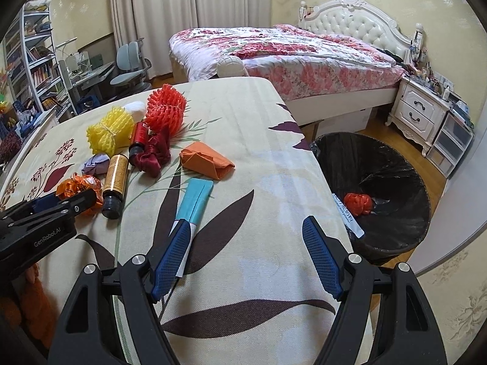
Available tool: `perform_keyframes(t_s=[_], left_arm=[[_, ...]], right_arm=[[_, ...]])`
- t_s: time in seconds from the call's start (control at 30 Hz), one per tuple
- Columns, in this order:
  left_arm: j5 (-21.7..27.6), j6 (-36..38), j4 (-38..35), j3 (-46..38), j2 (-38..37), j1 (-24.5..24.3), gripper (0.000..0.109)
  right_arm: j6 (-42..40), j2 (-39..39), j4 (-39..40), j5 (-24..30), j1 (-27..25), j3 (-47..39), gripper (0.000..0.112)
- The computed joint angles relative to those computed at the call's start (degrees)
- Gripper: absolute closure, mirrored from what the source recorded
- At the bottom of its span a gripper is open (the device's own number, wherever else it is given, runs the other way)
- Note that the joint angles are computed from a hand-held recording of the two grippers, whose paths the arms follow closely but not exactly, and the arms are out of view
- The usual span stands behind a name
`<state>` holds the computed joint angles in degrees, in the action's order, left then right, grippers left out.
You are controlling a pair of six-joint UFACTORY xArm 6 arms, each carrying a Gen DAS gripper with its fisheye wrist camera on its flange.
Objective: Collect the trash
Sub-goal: 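Grasp the orange bag with the left gripper while the right gripper grasps the blue-capped tube, then carry both items over the bin and open both grippers to drop them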
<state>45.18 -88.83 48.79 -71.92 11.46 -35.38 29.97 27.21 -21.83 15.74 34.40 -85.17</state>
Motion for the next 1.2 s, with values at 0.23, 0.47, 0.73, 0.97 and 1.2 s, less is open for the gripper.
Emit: perform_keyframes(t_s=[0.23,0.47,0.73,0.97,1.2], left_arm=[[0.17,-2.47,1.58,3.25,-2.81,-1.01,0.057],[2.42,-3.56,1.78,6.63,-5.97,-2.21,0.057],[2.55,-4.32,2.44,7.8,-6.96,-2.64,0.057],[1.8,-5.13,2.87,7.68,-7.05,-2.93,0.057],[1.37,-5.89,4.64,5.69,-6.24,-3.77,0.057]], right_arm=[[-1.79,-0.17,1.8,-0.19,0.59,0.1,0.039],[-6.58,1.7,5.74,1.23,2.18,-2.57,0.046],[-14.23,3.4,13.25,3.8,3.63,-4.37,0.08],[-14.39,2.02,12.98,2.52,3.56,-2.29,0.094],[-12.83,-0.65,12.09,-0.5,2.51,0.63,0.094]])
